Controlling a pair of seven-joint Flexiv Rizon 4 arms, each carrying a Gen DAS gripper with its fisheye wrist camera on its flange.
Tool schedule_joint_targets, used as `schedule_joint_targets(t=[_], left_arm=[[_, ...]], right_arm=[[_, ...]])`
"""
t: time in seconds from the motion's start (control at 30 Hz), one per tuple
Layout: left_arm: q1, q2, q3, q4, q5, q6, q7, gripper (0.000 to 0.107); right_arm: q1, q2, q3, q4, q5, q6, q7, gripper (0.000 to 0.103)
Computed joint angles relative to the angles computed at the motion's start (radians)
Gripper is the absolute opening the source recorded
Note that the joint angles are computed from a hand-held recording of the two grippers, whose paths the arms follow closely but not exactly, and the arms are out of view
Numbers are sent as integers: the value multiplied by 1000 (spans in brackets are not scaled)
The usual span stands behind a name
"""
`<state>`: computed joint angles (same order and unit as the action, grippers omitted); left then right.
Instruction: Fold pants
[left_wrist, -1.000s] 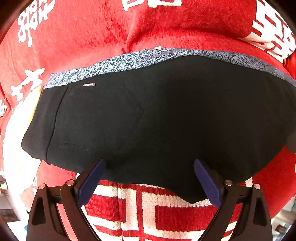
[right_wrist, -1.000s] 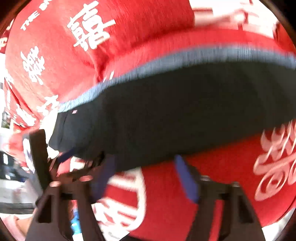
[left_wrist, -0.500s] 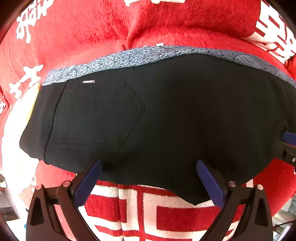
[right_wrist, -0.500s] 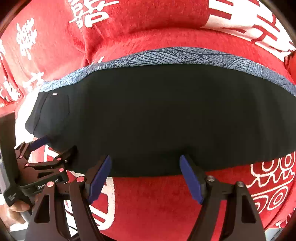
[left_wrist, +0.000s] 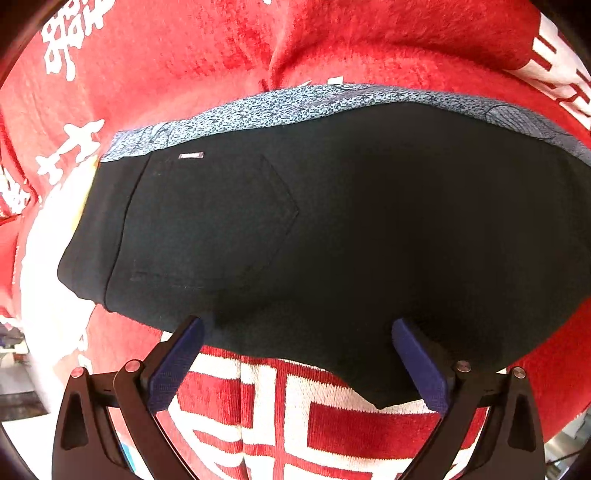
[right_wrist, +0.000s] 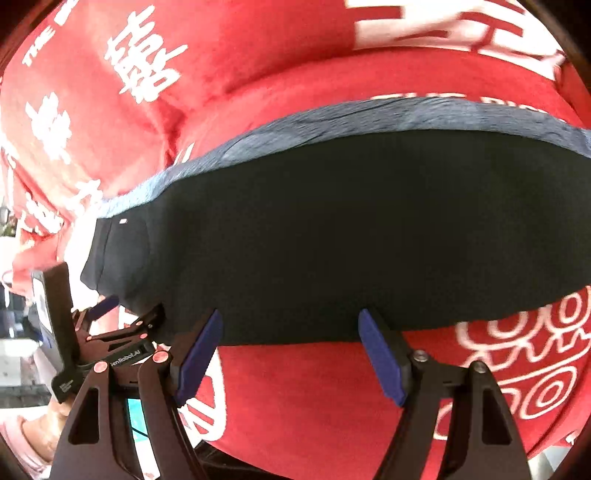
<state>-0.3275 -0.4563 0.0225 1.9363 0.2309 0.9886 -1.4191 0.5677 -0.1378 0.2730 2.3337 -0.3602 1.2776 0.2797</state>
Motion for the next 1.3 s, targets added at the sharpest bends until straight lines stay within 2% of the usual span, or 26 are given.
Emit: schedule_joint_targets(t=[0.1,0.17,0.27,0.43,0.53,0.7,0.9,1.1,1.2,1.3], left_arm=[[-34,2,20,-36,38,-63,-46,102],[-50,6,25,-61,61,-109,-82,102],[-55,20,6,-86,55,-153,-118,102],[-90,8,-45,-145,46,-150,-149,102],[-128,-42,-69,-206,36,-137,-161,102],[-204,-155,-69,-335,19,-110,-221,102],[-277,-297,-27,-500,17,-183,-288,102],[-276,-335,-22,-552,-9,-218,-306,102],[-293,-323,-11,-568,13,-247,-304,102],[-283,-276,-40,-522,1,-226,-278,102]], right_arm=[[-13,48,5,44,2,0,4,79],[-24,96,27,59,40,-77,-29,79],[-43,167,43,101,56,-140,-29,79],[-103,333,55,212,129,-234,-39,79],[-153,397,39,269,158,-237,-72,79],[-213,401,0,286,163,-262,-214,79],[-277,382,-20,307,157,-343,-310,79],[-328,391,-29,336,90,-354,-362,79],[-332,407,-29,325,117,-386,-373,80],[-322,495,-3,327,170,-442,-354,80]])
